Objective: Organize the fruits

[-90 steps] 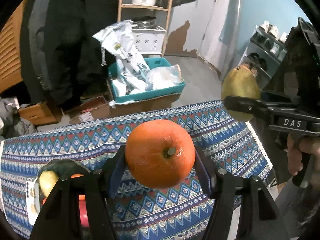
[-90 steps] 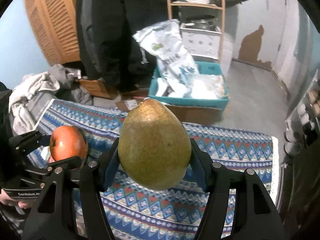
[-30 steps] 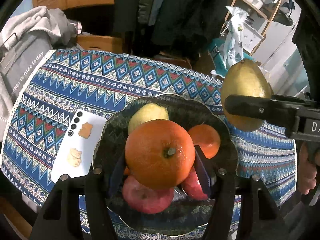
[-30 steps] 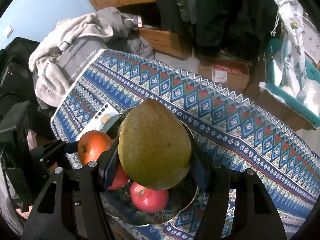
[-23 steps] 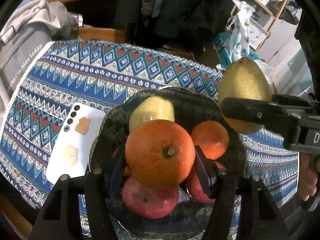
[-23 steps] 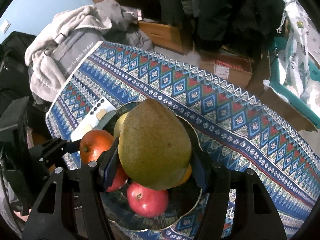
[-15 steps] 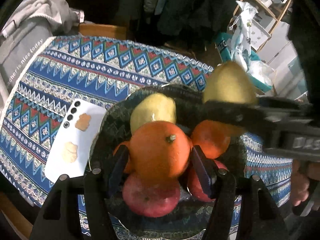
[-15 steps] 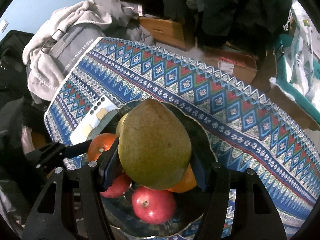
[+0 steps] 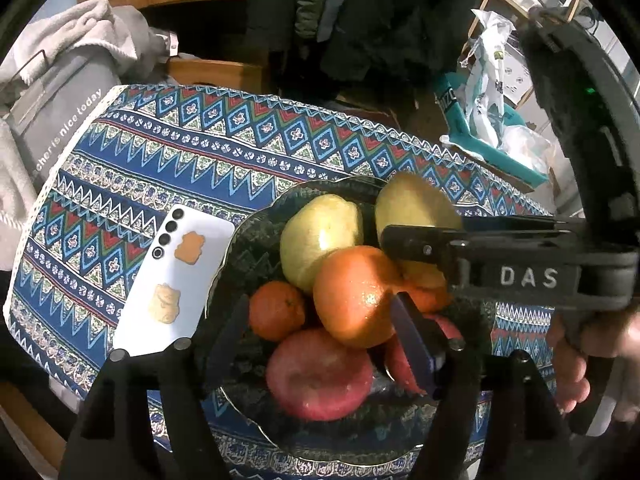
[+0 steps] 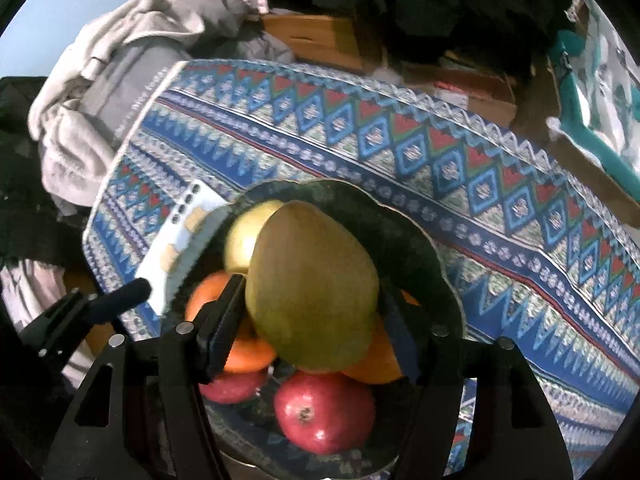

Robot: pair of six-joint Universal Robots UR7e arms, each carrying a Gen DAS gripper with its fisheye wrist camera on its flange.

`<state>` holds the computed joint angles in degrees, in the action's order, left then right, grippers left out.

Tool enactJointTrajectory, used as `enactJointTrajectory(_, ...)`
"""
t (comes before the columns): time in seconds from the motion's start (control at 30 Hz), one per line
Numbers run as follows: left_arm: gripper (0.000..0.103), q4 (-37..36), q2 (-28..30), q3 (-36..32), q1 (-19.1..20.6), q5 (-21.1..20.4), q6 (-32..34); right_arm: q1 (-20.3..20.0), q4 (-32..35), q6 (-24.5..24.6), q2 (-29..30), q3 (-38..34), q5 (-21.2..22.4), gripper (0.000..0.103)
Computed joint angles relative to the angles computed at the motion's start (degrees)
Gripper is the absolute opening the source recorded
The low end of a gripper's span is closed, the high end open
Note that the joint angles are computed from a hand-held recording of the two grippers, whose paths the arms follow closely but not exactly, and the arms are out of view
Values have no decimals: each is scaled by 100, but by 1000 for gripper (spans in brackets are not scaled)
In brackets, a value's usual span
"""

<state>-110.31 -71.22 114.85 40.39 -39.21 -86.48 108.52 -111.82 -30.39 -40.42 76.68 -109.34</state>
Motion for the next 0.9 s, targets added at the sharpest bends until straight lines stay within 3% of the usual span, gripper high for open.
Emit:
enactJointTrajectory(0.33,75,293,-12,-100,-127,100,-208,-9,197,-16,-126,-64,301,71)
enactJointTrajectory(0.7,76,1217,-38,-423,-461,252,-720,166,-300,-228,-549,158,294,72)
enactJointTrajectory(0.9,79,1858,-31,-681,-720,445,-1077,283,-691,-494,-924,348,270,77)
